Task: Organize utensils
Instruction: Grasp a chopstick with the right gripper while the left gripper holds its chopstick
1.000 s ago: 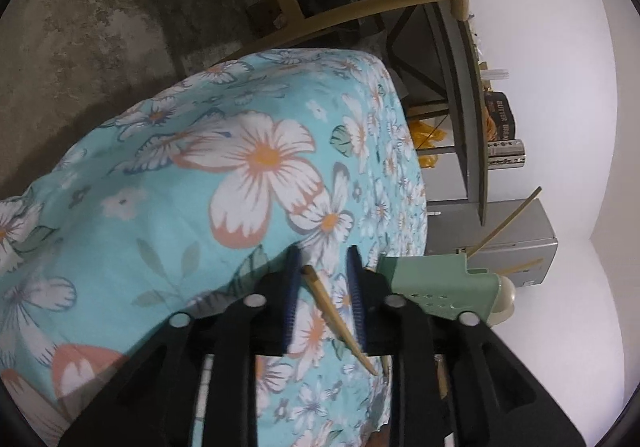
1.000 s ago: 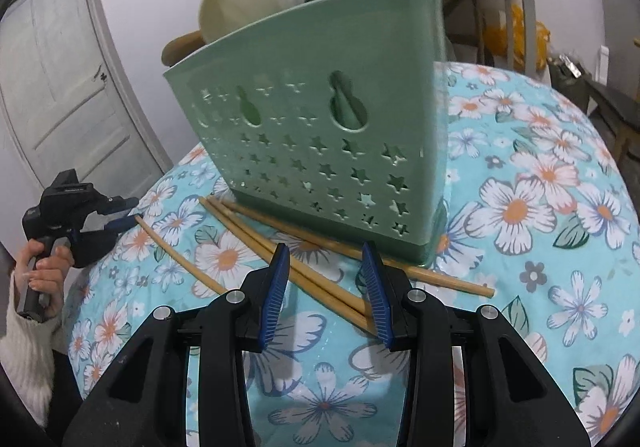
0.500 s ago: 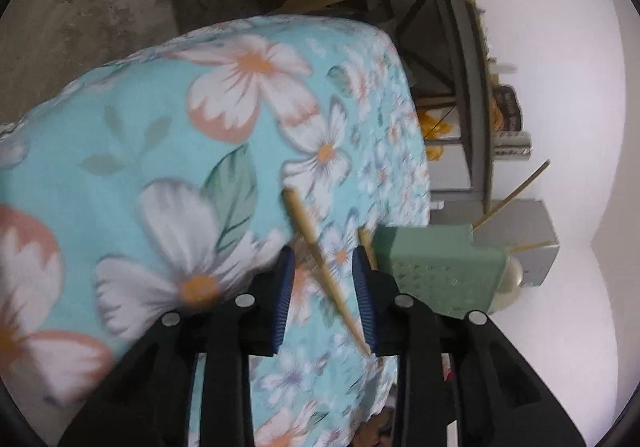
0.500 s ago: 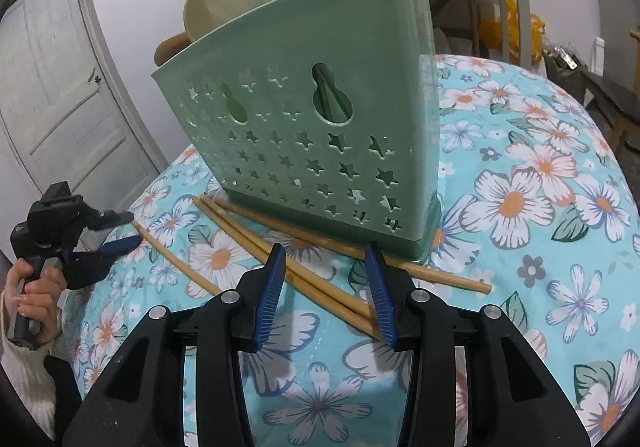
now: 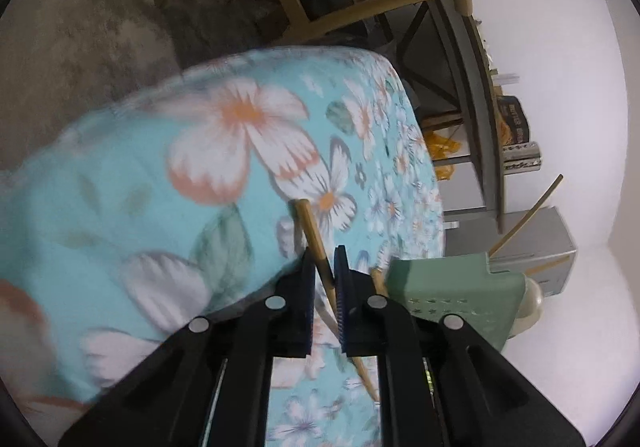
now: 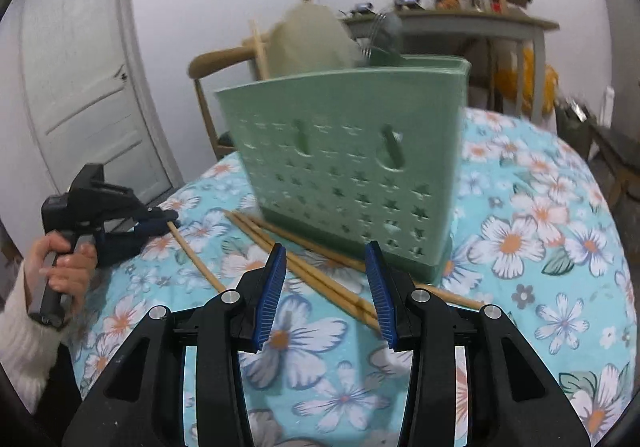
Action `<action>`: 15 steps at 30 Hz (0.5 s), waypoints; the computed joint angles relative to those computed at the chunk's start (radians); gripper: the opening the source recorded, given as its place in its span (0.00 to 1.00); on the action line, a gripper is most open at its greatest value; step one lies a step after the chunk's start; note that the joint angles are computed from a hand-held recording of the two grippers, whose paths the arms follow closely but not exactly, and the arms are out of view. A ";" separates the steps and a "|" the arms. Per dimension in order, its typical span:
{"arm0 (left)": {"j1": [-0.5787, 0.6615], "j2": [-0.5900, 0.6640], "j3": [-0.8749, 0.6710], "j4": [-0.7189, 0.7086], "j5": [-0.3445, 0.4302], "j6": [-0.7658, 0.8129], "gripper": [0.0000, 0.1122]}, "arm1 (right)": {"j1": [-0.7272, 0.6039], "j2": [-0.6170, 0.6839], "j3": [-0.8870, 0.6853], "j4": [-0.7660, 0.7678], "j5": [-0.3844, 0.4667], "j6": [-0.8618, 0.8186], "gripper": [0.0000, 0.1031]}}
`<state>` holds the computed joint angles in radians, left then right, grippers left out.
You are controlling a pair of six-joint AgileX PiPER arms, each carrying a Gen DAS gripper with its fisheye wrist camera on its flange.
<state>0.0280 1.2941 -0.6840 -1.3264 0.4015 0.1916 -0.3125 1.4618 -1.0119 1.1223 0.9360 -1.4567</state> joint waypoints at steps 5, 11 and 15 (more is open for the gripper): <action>0.100 -0.032 0.011 0.112 0.078 -0.040 0.09 | 0.124 -0.021 0.009 -0.099 -0.127 0.053 0.39; 0.186 -0.032 0.033 0.042 0.171 0.059 0.09 | 0.329 0.070 -0.096 -0.345 -0.173 0.207 0.35; 0.229 -0.041 0.040 0.046 0.210 0.077 0.09 | 0.470 0.059 -0.086 -0.566 -0.350 0.315 0.33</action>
<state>0.2570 1.2530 -0.6439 -1.2805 0.6120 0.2687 0.1574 1.5212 -1.0983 0.5567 0.5864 -1.1418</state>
